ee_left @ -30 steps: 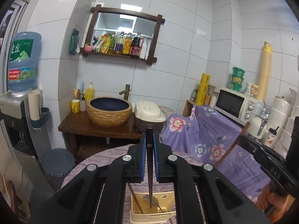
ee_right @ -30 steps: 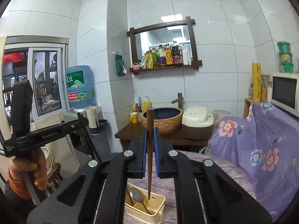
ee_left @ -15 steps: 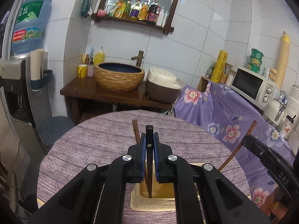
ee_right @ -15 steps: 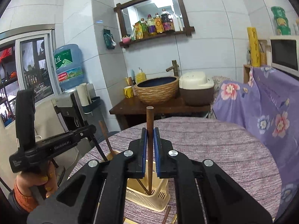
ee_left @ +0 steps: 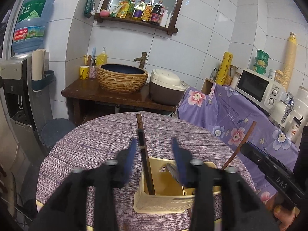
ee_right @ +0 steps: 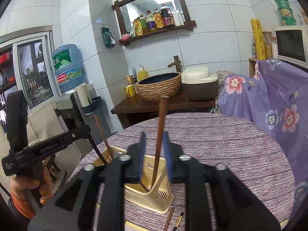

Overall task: Organize utensils
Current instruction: 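Lower both chopsticks into the cream holder and open both grippers, then close the left gripper on a brown chopstick while the right gripper grasps a gold-tipped black chopstick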

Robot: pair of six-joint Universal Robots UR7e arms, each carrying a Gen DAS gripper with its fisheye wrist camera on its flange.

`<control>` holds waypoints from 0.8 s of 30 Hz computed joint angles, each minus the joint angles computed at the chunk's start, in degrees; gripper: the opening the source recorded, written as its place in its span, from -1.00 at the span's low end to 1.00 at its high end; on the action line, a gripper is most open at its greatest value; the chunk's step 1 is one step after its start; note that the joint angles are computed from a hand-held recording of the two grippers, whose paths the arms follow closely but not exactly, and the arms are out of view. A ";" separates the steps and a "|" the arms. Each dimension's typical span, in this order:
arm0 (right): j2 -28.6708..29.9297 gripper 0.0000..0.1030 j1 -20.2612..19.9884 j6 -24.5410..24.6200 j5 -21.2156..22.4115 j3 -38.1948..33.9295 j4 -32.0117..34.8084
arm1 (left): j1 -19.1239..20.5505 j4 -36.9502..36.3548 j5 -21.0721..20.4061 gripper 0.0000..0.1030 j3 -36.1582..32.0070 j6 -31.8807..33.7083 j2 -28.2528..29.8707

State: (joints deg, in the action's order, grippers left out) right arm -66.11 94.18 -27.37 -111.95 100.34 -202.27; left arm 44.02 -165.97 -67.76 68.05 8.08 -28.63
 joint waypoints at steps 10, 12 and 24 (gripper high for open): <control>-0.45 0.26 0.37 -3.03 -9.83 7.39 -6.19 | -0.51 -3.10 3.59 0.51 12.85 0.58 -6.13; -0.12 0.26 -0.22 -2.92 -12.03 8.92 -6.68 | -0.31 -2.90 6.68 0.51 15.48 0.51 -6.62; 0.24 0.26 -4.83 4.13 -15.01 16.08 -3.36 | 3.09 10.77 9.09 -0.29 20.75 -7.40 -6.42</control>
State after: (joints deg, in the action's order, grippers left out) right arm -65.86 89.35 -23.24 -126.95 116.42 -205.63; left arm 47.11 -155.20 -58.67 88.80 0.68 -35.05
